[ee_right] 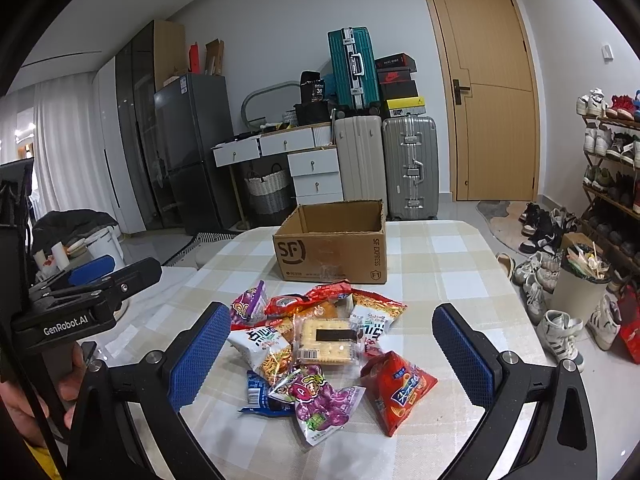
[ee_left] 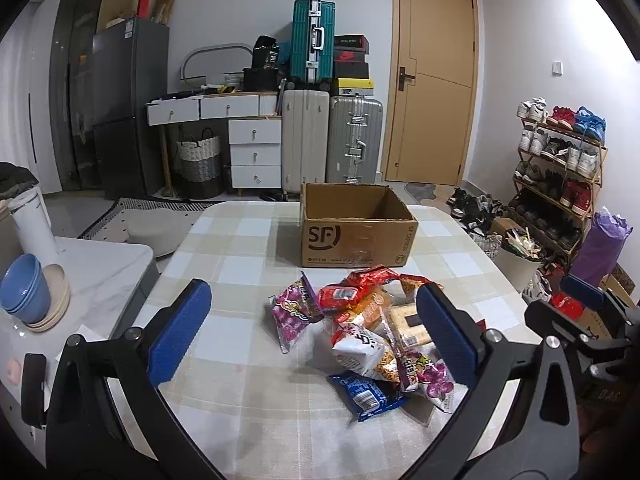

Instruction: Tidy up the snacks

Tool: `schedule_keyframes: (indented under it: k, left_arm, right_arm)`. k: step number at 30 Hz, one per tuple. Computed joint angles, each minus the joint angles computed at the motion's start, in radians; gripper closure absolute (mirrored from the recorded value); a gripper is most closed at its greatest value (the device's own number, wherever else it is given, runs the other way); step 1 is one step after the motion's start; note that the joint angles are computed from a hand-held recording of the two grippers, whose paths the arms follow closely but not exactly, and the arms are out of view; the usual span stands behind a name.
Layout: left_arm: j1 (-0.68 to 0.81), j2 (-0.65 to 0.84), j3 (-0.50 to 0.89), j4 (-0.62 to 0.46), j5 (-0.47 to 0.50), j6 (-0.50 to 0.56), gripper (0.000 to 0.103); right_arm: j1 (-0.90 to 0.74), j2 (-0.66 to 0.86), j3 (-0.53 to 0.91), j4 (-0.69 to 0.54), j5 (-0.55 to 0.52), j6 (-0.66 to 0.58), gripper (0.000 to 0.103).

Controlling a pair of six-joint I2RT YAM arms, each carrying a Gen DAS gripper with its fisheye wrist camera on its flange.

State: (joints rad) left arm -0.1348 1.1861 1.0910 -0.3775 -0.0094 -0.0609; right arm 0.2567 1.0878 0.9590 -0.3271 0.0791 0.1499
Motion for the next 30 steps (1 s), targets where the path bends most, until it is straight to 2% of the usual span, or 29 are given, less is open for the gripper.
schedule_keyframes:
  k: [23,30]
  left_arm:
    - [0.014,0.002,-0.007,-0.010,0.009,0.007,0.000]
    - [0.015,-0.004,-0.022,-0.005,0.012,0.010,0.000]
  right_arm:
    - [0.009,-0.010,-0.005,-0.004,-0.002,0.009,0.000]
    - [0.047,-0.022,-0.024,0.015,0.039,0.012,0.000]
